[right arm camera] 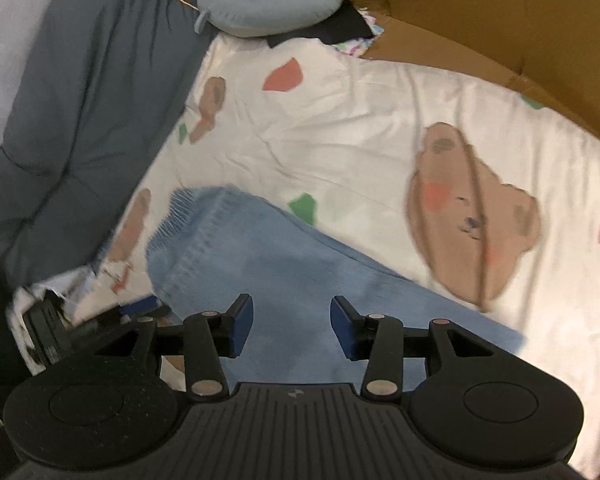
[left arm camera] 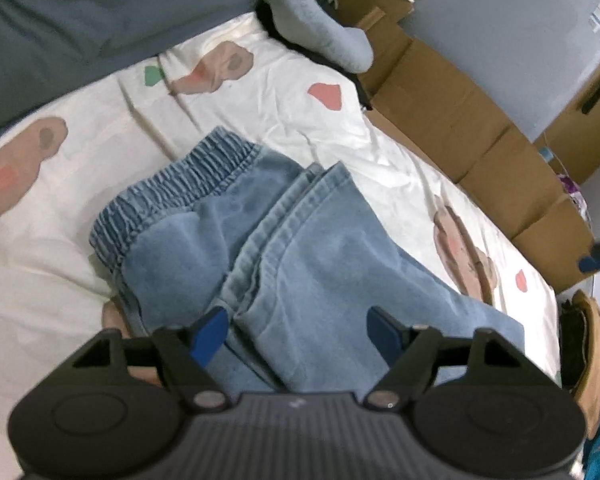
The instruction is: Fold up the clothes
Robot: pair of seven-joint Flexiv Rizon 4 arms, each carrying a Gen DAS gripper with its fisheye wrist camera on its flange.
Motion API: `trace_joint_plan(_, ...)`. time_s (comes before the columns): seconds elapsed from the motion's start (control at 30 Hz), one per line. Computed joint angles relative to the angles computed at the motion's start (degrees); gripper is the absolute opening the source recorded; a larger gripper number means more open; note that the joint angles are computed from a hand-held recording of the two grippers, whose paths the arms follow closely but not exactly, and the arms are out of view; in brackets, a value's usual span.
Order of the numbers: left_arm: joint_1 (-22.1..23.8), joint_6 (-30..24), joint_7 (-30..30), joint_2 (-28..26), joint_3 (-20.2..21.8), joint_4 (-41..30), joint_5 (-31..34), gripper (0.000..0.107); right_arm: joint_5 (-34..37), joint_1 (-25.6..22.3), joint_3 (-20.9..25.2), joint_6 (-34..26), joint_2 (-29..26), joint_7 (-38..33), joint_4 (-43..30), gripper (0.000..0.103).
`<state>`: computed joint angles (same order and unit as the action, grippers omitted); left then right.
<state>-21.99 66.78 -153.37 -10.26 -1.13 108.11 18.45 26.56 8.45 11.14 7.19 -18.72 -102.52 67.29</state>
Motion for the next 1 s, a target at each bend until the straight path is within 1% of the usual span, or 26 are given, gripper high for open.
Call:
trace_joint_plan(0.07, 0.0, 0.2, 0.0, -0.6, -0.1, 0.0, -0.2, 0.078, -1.1, -0.7, -0.5, 0.5, 0.8, -2.0, 1.8, 0.051)
trace_joint_plan(0.13, -0.4, 0.0, -0.8, -0.9, 0.3, -0.3, 0.6, 0.077, -2.5, -1.2, -1.1, 2.3, 1.6, -2.6, 4.4, 0.051)
trace_joint_plan(0.3, -1.7, -0.9, -4.2, -1.3, 1.4, -1.6, 4.4, 0.064, -5.1, -1.6, -1.9, 9.0, 2.6, -3.5, 12.0, 0.050)
trace_joint_plan(0.33, -1.9, -1.2, -4.8, -1.3, 1.5, -1.9, 5.2, 0.063, -4.6, -2.0, -1.9, 10.4, 2.7, -3.8, 13.3, 0.050)
trace_joint_plan(0.4, -2.1, -2.0, -5.6, -1.4, 1.5, -2.5, 6.4, 0.052, -4.5, -2.4, -2.1, 13.0, 2.7, -3.4, 15.7, 0.050)
trace_joint_plan(0.43, -2.1, -2.1, -5.7, -1.4, 1.4, -2.5, 6.6, 0.048, -5.7, -2.2, -2.2, 14.1, 2.6, -3.6, 17.0, 0.049)
trace_joint_plan(0.5, -2.0, -2.6, -5.6, -1.4, 1.3, -2.7, 6.8, 0.036, -8.7, -1.7, -2.2, 15.9, 2.7, -5.5, 19.2, 0.049)
trace_joint_plan(0.53, -2.0, -3.5, -5.5, -1.4, 1.2, -3.0, 6.9, 0.032, -9.8, -1.5, -2.1, 16.7, 2.7, -6.2, 20.1, 0.049)
trace_joint_plan(0.57, -2.0, -4.4, -5.4, -1.4, 1.1, -3.3, 7.1, 0.023, -10.3, -1.5, -2.1, 17.0, 2.7, -6.5, 20.7, 0.049)
trace_joint_plan(0.6, -2.2, -5.6, -5.7, -1.4, 1.1, -3.7, 7.5, 0.018, -10.7, -1.5, -2.1, 17.1, 2.7, -6.6, 21.2, 0.049)
trace_joint_plan(0.63, -2.3, -6.6, -6.1, -1.3, 1.1, -4.2, 8.1, 0.017, -11.0, -1.5, -2.1, 17.1, 2.8, -6.8, 21.6, 0.049)
trace_joint_plan(0.67, -2.4, -7.0, -6.5, -1.1, 1.2, -4.4, 8.9, 0.011, -11.2, -1.6, -2.1, 17.2, 2.8, -6.9, 22.0, 0.049)
trace_joint_plan(0.8, -2.6, -8.8, -8.5, 0.3, 0.9, -5.1, 12.3, 0.009, -11.0, -1.8, -2.0, 17.3, 3.2, -7.0, 23.1, 0.049)
trace_joint_plan(0.9, -2.1, -11.2, -8.8, 0.9, 0.1, -5.1, 12.3, 0.009, -11.1, -1.5, -1.8, 18.0, 3.3, -7.9, 23.7, 0.049)
trace_joint_plan(1.0, -1.2, -12.3, -7.9, 0.7, -0.6, -4.1, 10.3, 0.009, -11.7, -0.9, -1.7, 19.2, 3.3, -7.7, 24.6, 0.049)
